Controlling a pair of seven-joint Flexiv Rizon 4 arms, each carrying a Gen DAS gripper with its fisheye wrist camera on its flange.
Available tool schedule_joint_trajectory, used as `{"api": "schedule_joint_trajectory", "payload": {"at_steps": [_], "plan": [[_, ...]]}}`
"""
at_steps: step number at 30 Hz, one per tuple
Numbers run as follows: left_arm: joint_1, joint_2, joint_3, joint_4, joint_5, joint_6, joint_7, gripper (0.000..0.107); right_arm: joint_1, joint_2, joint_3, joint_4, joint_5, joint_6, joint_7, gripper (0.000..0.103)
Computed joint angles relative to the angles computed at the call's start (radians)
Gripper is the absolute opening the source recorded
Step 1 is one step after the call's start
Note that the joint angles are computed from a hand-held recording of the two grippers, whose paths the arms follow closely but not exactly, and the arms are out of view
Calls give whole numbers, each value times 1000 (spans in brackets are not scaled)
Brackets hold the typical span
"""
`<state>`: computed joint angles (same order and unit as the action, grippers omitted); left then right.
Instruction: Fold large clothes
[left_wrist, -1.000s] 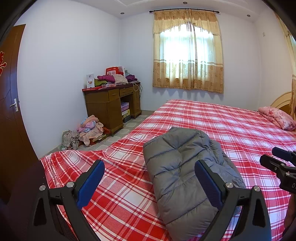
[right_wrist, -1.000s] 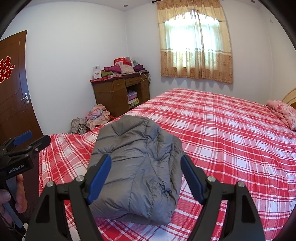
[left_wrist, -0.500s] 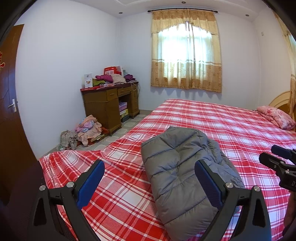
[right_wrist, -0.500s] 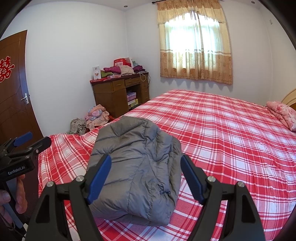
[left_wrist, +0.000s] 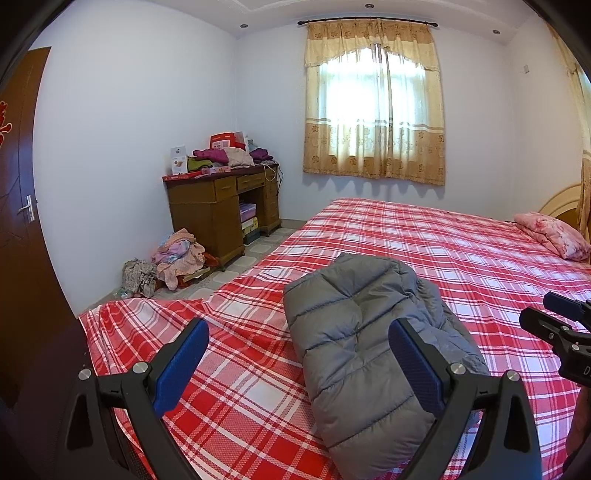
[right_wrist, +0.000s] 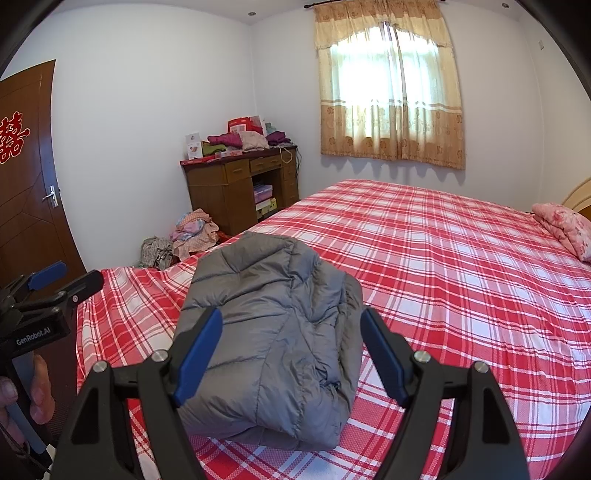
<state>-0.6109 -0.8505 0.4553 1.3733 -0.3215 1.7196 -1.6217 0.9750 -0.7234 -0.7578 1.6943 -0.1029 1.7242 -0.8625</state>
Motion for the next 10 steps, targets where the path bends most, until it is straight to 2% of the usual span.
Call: {"api": "schedule_joint_trajectory", "payload": {"at_steps": [5,10], "plan": [[-27,-20,46,-5,-5,9,-6,98,-7,1,9,0,-2,-2,-1,80],[-31,-28,45,-8,-17,18,10,98,-12,0,18,6,-2,1,-2,80]]}}
